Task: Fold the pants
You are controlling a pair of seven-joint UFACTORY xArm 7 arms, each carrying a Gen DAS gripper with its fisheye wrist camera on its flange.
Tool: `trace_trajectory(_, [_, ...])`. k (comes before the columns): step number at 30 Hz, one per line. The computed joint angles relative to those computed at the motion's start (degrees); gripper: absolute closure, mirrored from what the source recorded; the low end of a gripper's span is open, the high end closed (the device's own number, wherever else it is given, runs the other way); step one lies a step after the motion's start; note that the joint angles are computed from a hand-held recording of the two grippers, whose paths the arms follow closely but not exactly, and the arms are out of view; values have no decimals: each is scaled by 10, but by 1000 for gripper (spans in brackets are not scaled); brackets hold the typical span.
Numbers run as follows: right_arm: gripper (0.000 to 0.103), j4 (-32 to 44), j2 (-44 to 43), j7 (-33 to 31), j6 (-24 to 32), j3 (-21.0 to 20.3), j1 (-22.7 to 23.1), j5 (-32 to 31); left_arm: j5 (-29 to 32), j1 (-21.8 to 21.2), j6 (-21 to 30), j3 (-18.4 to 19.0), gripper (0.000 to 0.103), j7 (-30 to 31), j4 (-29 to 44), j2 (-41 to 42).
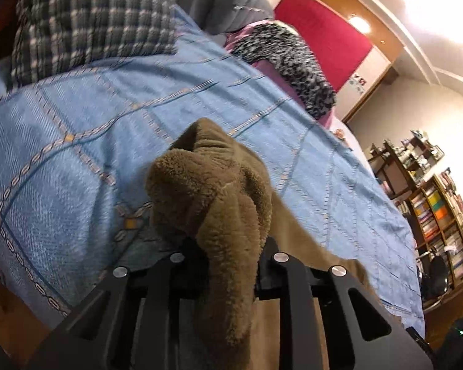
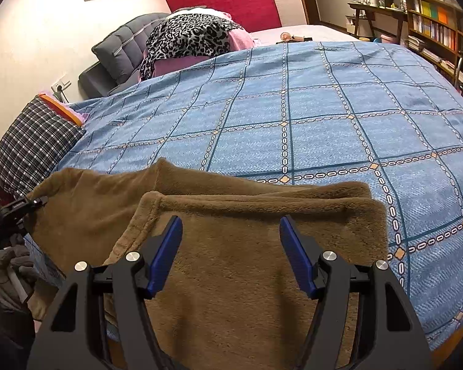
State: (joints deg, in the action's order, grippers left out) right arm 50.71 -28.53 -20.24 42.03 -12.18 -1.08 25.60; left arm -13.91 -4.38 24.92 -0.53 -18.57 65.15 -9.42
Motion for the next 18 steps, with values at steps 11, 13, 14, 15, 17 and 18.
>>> trace_trajectory(11, [36,-9,-10,-2,-2,-13,-6,14,21,-57,-6,-40,85,48,75,-5])
trace_trajectory(13, [36,-13,-14,-3,-3,-18,-8,18,17,-76,0,-47,85,72,92,0])
trace_trajectory(14, [36,-13,-15,-4,-3,-19,-9,19,15,-85,2,-51,85,81,98,2])
trace_trajectory(15, [36,-15,-17,-4,-4,-22,-10,21,12,-96,5,-57,85,95,107,5])
trace_trajectory(17, [36,-16,-19,-4,-4,-26,-13,24,8,-112,12,-65,85,111,122,13])
trace_trajectory(18, [36,-18,-21,-4,-4,-28,-14,25,5,-120,16,-70,85,118,128,16])
